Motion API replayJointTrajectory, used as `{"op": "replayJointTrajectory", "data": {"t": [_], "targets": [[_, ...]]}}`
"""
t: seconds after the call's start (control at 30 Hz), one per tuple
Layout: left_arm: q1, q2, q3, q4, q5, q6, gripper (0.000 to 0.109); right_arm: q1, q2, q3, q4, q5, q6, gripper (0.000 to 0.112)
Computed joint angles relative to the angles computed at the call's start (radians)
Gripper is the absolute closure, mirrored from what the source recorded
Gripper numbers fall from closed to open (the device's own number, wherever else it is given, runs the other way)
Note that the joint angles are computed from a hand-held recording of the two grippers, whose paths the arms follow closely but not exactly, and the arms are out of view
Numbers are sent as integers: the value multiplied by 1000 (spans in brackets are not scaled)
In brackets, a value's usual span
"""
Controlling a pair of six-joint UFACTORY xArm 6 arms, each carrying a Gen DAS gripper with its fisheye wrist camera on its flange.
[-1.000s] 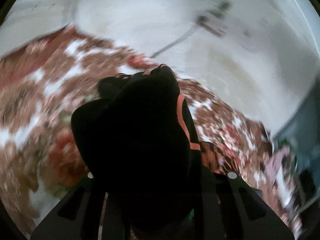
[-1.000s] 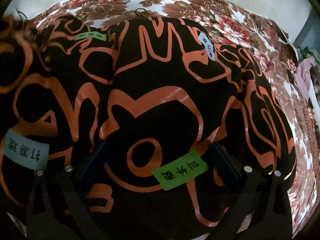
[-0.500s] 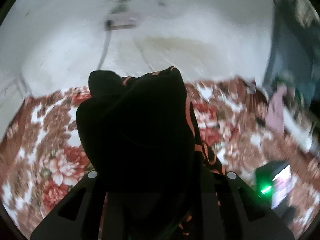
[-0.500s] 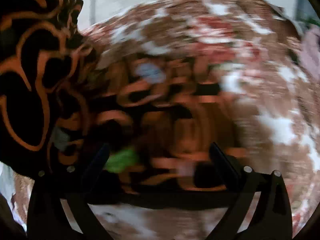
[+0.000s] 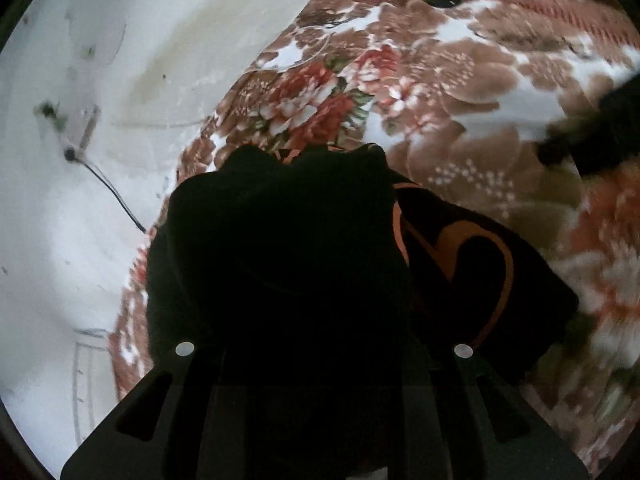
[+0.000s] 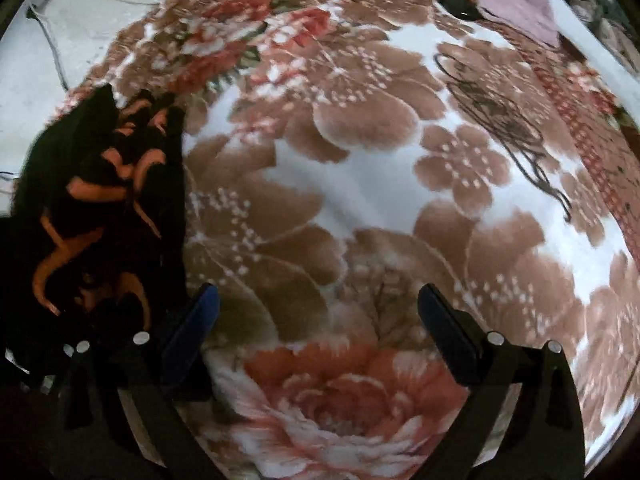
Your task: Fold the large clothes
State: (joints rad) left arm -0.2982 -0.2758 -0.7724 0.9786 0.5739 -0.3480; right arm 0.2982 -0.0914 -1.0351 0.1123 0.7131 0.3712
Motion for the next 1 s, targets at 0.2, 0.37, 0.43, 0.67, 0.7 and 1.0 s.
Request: {"op": "replayJointTrajectory", "data": {"t": [0.2,0.37,0.43,0.67,0.7,1.0], "targets": [[-31,15,40,126,12,-41,90,1,200,-305,337,37,-337,14],[-13,8,52,139,-31,-75,89,17,495,-712,516,221,-426,14],[-3,3,62,145,-54,-88,88,12,593,-838,575,296,-421,14],[30,-5,81,113,-127,-95,86,-18,809,-1095,727,411,-377,14],[35,-7,85,115,-137,-97,86,-22,800,-1081,750,402,-387,14],[52,7,82,94,-172,-76,84,-33,905,-1211,906,495,-417,25]]}}
